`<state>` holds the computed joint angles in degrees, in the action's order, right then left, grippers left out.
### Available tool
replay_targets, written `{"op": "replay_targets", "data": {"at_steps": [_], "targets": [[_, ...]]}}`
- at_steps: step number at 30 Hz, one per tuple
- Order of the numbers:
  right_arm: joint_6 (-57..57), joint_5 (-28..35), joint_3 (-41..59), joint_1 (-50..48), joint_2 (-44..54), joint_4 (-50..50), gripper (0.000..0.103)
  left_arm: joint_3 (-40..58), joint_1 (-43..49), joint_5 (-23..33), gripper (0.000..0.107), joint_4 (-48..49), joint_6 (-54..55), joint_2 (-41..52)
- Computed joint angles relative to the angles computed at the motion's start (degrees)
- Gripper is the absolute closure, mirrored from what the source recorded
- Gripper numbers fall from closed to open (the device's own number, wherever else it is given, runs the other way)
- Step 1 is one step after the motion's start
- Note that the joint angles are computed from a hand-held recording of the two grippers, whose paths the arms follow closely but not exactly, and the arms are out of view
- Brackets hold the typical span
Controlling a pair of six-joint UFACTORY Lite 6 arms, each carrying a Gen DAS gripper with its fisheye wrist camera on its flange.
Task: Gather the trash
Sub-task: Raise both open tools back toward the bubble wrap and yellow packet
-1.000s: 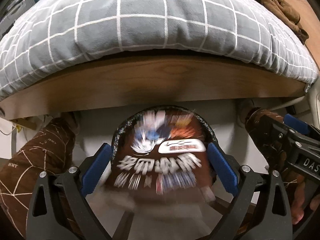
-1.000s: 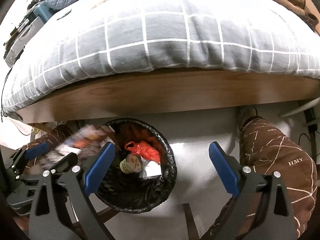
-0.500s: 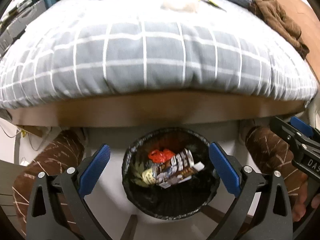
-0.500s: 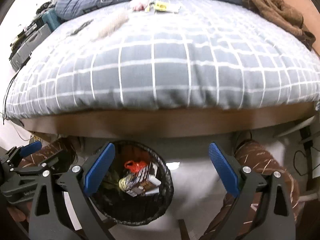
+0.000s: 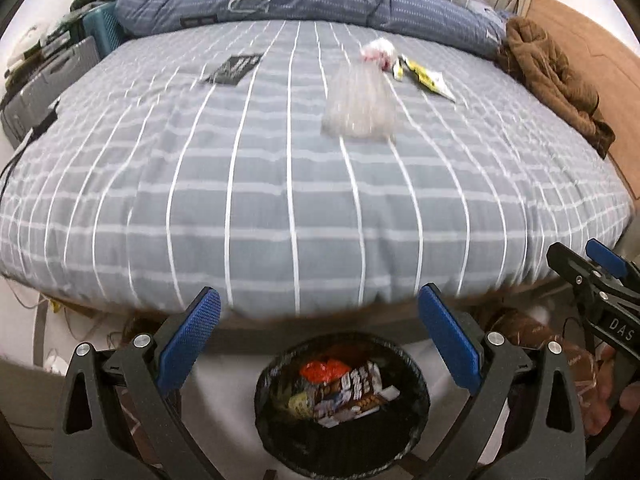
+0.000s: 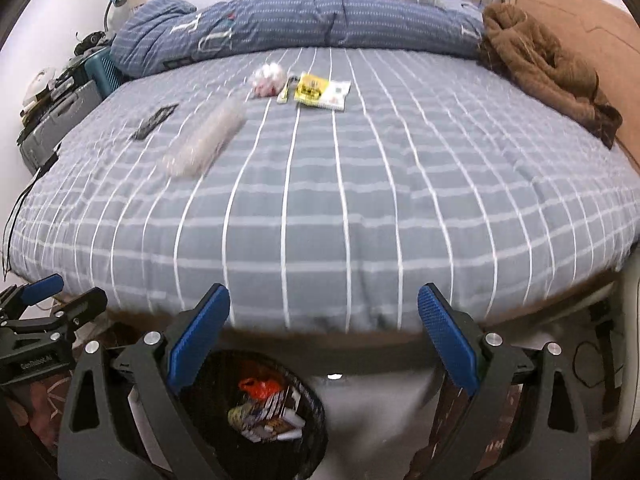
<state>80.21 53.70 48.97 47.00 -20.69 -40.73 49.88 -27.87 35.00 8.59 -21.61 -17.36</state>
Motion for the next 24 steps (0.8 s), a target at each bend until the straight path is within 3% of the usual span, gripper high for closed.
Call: {"op": "replay_targets", "data": {"at_steps": [9,16,24], "targets": [[-14.31,-9.99,11.24,-16.92,10.63,1.91,0.012,19.37,1.69,-1.19,0.010,-0.90,2.07,18.02],[-25.07,-19.28,23.19,-28.66,25.70,6.86,0.012,34.68,2.33,-1.61,0.010,-2.68,4.84,33.93],[-41.14,-21.44,49.01,-36.98,48.57,18.09,0.012,66.05,2.45,5.54,0.010,-4.69,8.52,58.27]]}}
